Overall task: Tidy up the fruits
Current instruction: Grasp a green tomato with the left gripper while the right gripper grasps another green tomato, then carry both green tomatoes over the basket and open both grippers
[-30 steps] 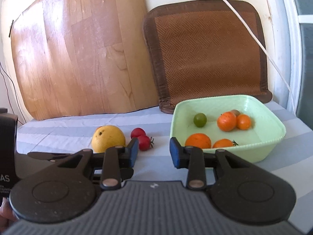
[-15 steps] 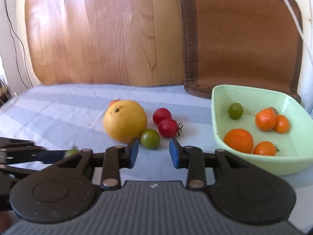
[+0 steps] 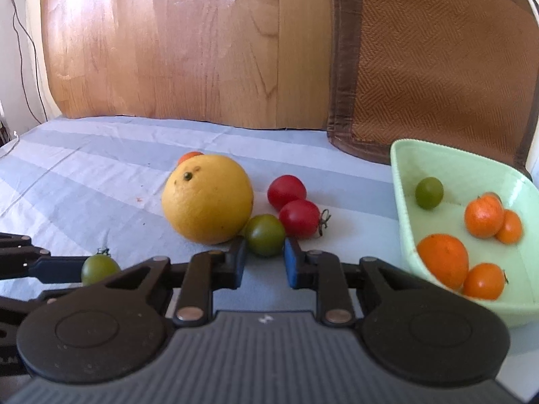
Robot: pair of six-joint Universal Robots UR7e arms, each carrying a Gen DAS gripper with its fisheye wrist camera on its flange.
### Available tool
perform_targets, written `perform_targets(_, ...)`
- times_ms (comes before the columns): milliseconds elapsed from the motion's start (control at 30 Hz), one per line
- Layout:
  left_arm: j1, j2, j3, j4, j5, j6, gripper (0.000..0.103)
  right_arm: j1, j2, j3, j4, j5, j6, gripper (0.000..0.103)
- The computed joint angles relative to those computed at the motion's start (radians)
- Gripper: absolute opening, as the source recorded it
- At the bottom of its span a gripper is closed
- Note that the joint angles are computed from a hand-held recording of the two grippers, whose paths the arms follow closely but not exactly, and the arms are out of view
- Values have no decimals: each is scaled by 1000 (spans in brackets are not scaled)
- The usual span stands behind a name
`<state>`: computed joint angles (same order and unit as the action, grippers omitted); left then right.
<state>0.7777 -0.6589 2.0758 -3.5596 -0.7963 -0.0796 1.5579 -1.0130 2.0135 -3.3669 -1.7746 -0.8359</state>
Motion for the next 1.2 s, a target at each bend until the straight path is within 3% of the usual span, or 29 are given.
perform_targets(233,3,-9,10,-13,-40,22,30,-42,-149,193,-87,57,-10,27)
perform_targets(467,-54,23,10,3,-90,17,30,-109,-303,370,-161,83,-41,27)
perform_targets(733,-89,64,-9,54,-25,12,31,-138,-298,391,-201,115,-65,29)
perform_targets(900,-108,70,-8,48,14,17,37,-148,-302,396,-207,135,-72,32)
perform_targets(967,-108,64,-6,52,11,17,37,-149,-302,397,-207,140,-68,32)
perform_targets(1000,-109,64,-5,55,11,17,31,-150,-305,400,-209,143,-66,32)
perform_targets(1133,-122,82,0,25,36,44,30,-155,-299,406,-227,152,-81,31)
perform_targets(1200,-119,66,-2,47,6,34,30,-162,-301,406,-228,166,-83,28)
